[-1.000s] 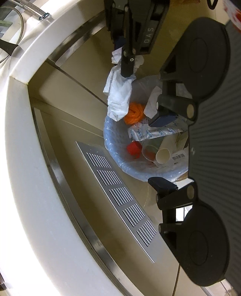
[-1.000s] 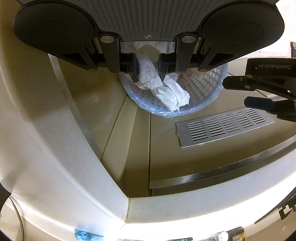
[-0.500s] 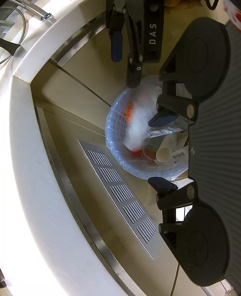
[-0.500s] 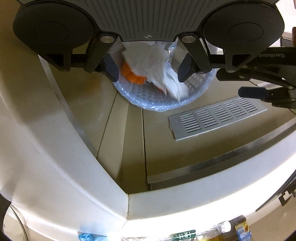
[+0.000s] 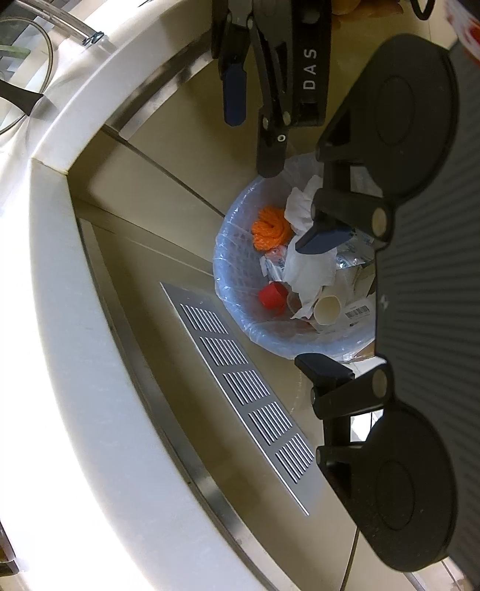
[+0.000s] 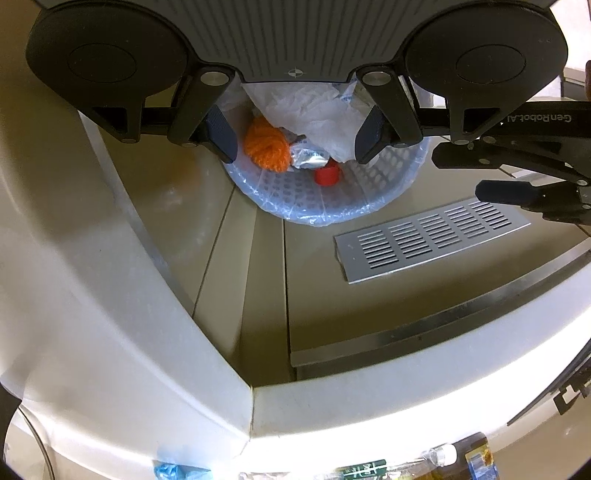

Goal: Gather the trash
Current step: 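Move both open tools back up to the counter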

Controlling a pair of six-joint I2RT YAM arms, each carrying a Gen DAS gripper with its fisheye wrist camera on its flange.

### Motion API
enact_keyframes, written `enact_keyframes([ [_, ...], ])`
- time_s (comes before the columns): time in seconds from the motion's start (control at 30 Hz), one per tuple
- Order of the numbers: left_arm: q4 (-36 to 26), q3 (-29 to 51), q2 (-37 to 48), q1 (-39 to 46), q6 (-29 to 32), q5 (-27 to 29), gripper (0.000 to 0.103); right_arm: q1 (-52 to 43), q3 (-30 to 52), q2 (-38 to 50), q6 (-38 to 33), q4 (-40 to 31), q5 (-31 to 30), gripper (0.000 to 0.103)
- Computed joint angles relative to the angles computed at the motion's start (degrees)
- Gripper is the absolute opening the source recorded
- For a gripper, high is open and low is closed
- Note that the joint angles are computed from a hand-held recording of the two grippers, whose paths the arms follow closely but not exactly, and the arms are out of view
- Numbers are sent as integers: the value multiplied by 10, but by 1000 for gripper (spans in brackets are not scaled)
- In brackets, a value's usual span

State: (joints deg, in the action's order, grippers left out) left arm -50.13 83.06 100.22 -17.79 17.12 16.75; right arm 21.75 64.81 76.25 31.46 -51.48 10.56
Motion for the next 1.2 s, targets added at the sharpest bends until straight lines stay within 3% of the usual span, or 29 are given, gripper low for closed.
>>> enact_keyframes([
  [0.5, -41, 58, -19, 10, 9, 48, 55, 1, 66, -56, -21, -12, -10, 70],
  [0.73, -53, 116, -29, 9, -7, 84, 59, -17, 120, -75, -53, -8, 20, 70],
  [0.97, -19, 218, 8, -14, -71, 81, 65, -119, 171, -54, -129, 20, 11, 70],
  [1.2, 4, 348, 93, -42, -131, 35, 67, -255, 239, 16, -215, 62, -70, 70],
])
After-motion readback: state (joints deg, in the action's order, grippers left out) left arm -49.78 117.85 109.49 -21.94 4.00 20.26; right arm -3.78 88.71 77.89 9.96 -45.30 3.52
